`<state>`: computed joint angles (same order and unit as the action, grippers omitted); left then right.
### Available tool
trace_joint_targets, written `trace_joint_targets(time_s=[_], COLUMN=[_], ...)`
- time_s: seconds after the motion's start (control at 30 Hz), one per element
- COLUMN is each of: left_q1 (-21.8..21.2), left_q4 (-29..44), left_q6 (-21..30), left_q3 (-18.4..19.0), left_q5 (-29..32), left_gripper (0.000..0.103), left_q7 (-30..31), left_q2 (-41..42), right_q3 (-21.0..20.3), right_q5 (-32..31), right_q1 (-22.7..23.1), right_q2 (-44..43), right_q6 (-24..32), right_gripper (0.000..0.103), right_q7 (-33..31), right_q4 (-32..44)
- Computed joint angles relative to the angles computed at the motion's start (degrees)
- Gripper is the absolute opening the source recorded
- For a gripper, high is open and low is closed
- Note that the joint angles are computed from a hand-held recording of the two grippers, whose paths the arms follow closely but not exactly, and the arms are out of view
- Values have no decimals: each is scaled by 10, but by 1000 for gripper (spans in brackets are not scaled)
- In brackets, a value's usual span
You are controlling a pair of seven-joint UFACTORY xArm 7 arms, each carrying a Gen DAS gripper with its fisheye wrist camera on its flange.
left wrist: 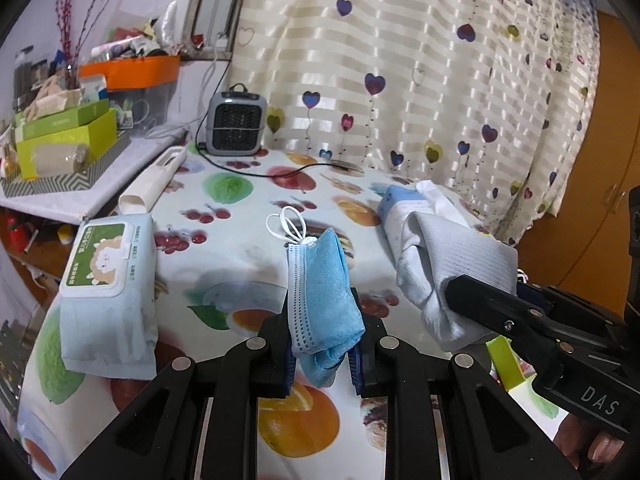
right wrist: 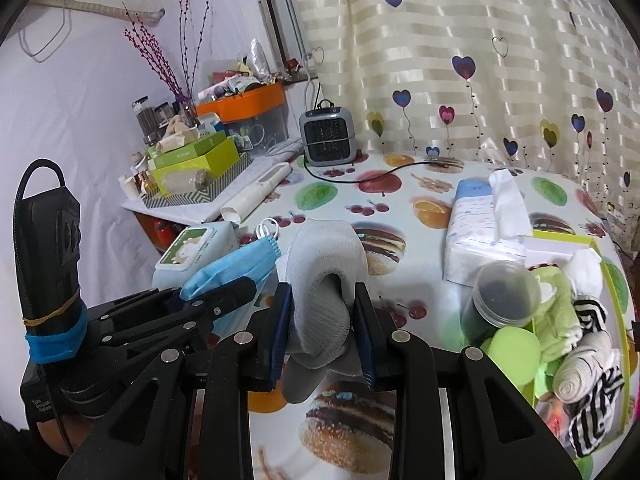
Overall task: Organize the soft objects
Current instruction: 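Lift the blue mask and white sock and carry them over the white box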
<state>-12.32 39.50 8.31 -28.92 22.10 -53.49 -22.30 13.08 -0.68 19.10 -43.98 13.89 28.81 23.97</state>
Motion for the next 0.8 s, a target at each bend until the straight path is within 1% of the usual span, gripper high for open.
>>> trace_joint_targets(time_s=[0.37,0.8], left_q1=[-6,-11], left_q4=[8,34], left_q6=[12,20], left_q3=[-13,-25], left_q5=[2,28], left_gripper=[20,20], left_q7=[-6,-21], left_q2=[-12,12], right_q3=[-1,-13], right_q5=[1,7], right_q1=[3,1], right_q2=[-60,-104], right_q6=[17,35], right_gripper=[31,31], right_q7=[8,7], right_q4=[-25,-49])
